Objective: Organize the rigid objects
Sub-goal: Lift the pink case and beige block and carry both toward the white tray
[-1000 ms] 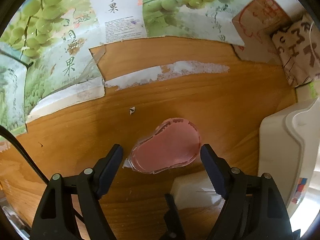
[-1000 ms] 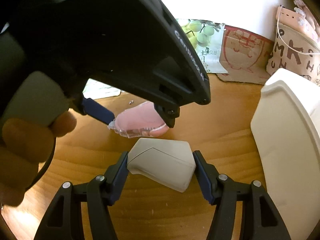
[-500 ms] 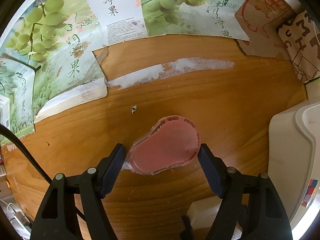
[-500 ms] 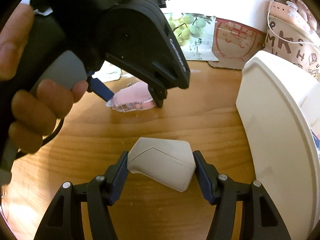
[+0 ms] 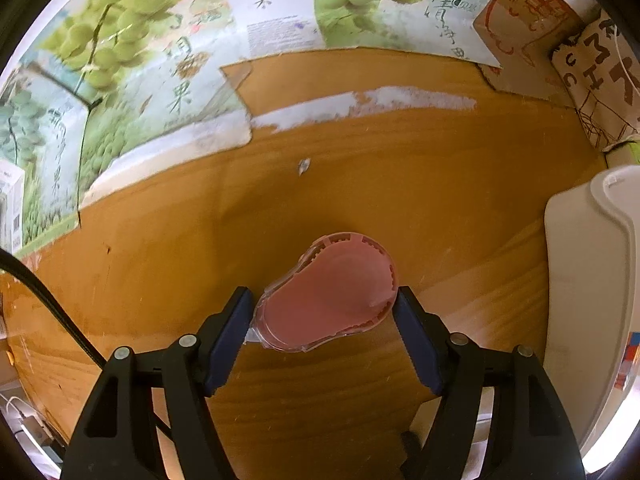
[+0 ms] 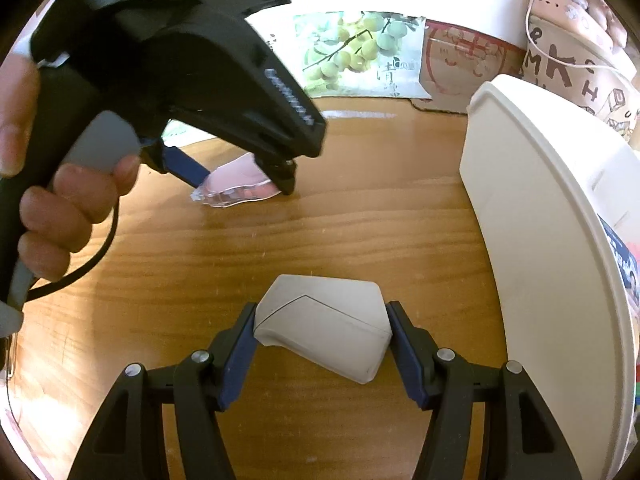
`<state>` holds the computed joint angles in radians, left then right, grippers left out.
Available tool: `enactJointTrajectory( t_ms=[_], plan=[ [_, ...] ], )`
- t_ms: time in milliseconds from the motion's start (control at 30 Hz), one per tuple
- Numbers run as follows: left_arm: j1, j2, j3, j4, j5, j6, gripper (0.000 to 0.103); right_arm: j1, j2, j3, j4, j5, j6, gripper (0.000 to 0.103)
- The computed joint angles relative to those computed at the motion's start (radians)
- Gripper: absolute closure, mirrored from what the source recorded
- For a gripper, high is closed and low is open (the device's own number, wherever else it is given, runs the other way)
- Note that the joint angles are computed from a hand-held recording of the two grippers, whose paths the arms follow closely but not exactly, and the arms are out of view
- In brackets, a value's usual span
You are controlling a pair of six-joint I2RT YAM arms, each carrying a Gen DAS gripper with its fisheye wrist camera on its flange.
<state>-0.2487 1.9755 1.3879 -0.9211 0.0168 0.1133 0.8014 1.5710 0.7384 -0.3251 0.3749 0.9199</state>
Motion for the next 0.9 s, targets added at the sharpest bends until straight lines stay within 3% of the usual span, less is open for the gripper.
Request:
enactJointTrajectory(
  t_ms=[367, 567, 833, 900],
  plan=[
    [0.097, -0.121, -0.178, 0.043, 0.083, 0.064, 0.029, 0.089, -0.027, 0.033, -0.105, 0.032, 0.068, 0.04],
    [0.272, -0.213, -0.32, 0.111, 0.169, 0.244, 0.029, 0.208, -0.054, 0.07, -0.204, 0.081, 0.162, 0.04],
    [0.472, -0.359, -0.421, 0.052, 0.278, 0.433, 0.03, 0.276, -0.073, 0.1, -0.261, 0.117, 0.182, 0.04],
    [0.523, -0.406, -0.425, 0.01, 0.332, 0.492, 0.05, 0.291, -0.084, 0.102, -0.272, 0.127, 0.182, 0.04]
  ],
)
